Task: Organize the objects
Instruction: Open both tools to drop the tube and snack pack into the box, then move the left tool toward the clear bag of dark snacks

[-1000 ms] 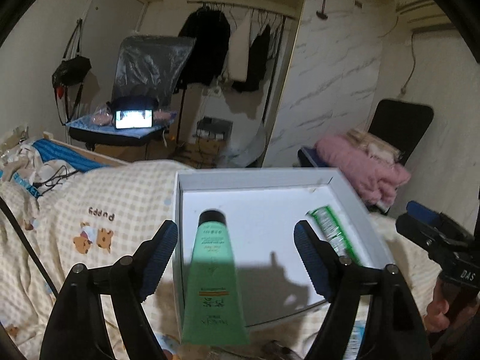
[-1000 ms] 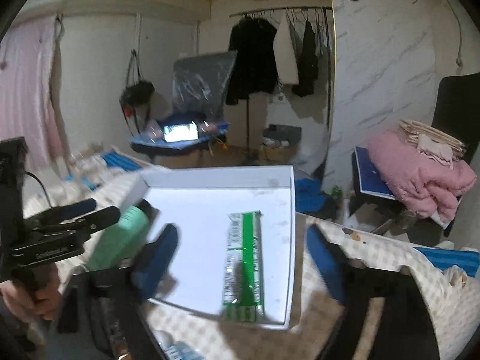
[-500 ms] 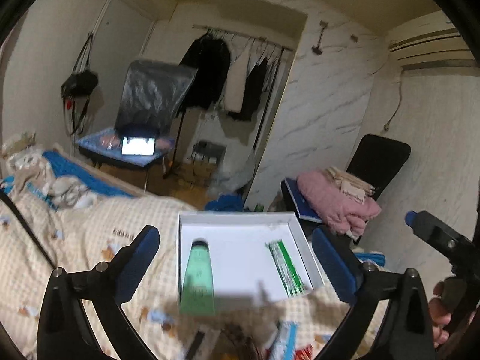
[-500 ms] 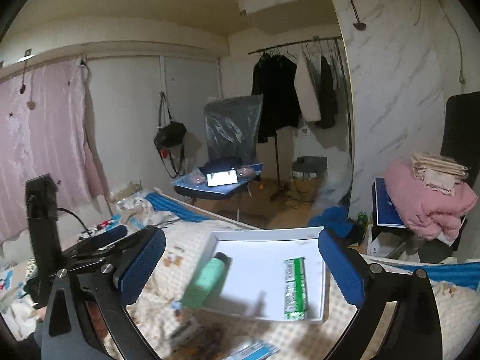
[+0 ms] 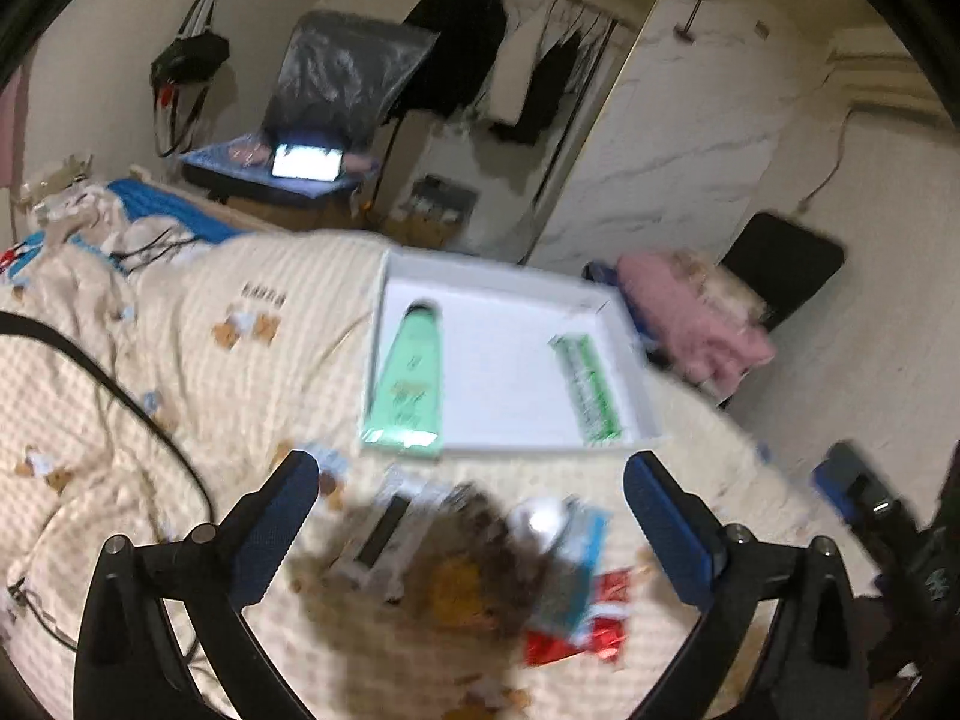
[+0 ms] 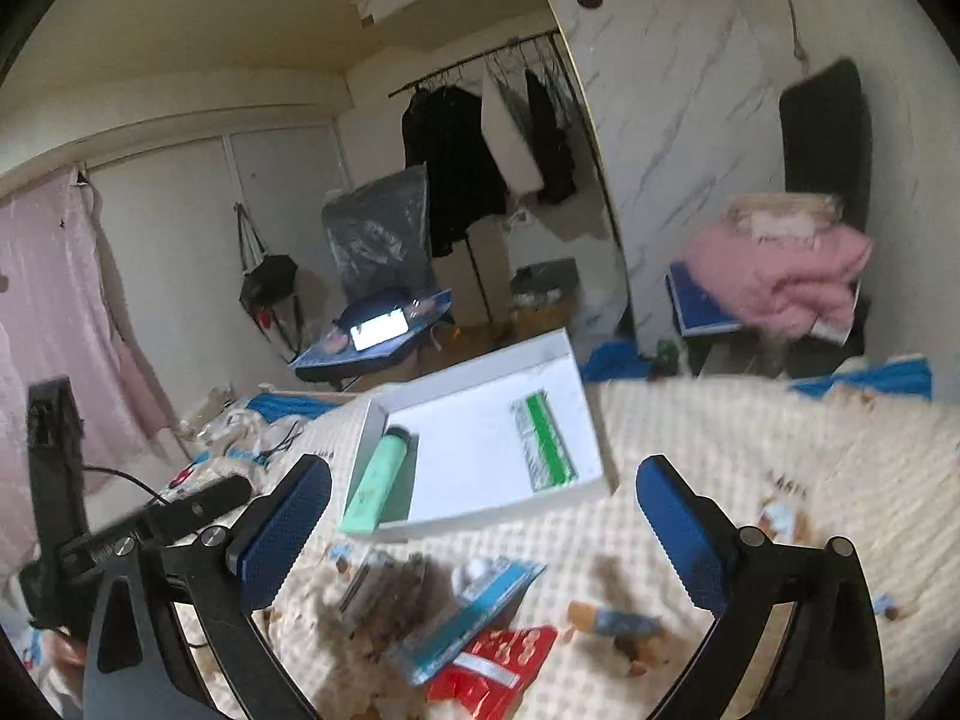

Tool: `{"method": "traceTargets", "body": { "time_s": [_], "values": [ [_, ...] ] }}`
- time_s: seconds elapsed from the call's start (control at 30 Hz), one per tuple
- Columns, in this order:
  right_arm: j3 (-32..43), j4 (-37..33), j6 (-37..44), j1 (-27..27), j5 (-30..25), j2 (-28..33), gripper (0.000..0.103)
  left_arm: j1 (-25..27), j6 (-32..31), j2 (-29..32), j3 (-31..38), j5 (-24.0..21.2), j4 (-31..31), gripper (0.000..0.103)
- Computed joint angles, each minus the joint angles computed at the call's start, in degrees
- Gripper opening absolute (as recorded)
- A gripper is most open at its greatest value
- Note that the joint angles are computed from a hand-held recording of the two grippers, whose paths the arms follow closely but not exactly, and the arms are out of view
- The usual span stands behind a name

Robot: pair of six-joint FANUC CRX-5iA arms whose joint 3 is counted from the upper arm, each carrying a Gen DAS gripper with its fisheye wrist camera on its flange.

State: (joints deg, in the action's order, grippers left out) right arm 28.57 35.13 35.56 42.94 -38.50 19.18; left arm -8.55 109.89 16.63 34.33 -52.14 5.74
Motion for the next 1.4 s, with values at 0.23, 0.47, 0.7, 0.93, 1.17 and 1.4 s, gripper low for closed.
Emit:
{"method": "traceTargets", "body": {
  "time_s": [0.23, 0.47, 0.7, 0.93, 1.17, 1.4],
  "values": [
    [-4.3, -1.4, 4.0, 0.3, 1.9, 0.3, 0.102, -1.7, 1.3, 2.4, -0.1, -2.2, -4.5, 0.102],
    [-8.5, -1.7, 3.2, -0.4, 3.9, 0.0, 0.102, -2.0, 5.1, 3.7, -1.5, -0.7, -5.0, 0.102],
    [-4.5, -12.0, 9.0, -1.0, -1.0, 1.5, 0.102, -3.0, 4.4, 5.9, 0.8, -3.7, -6.0, 0.102],
    [-4.5, -6.7, 9.7, 0.7, -3.3, 2.5, 0.102, -3.1, 3.0, 6.9, 1.9, -5.6, -5.1, 0.102],
    [-2.1, -3.9, 6.8, 1.0, -8.0, 4.5, 0.102, -3.0, 4.5, 7.4, 2.7, -7.2, -5.1, 0.102],
    [-2.6, -6.7, 5.9, 0.0, -6.7, 3.6, 0.102, -3.1, 5.0, 7.6, 3.4, -8.0, -5.7, 0.102]
  ]
}}
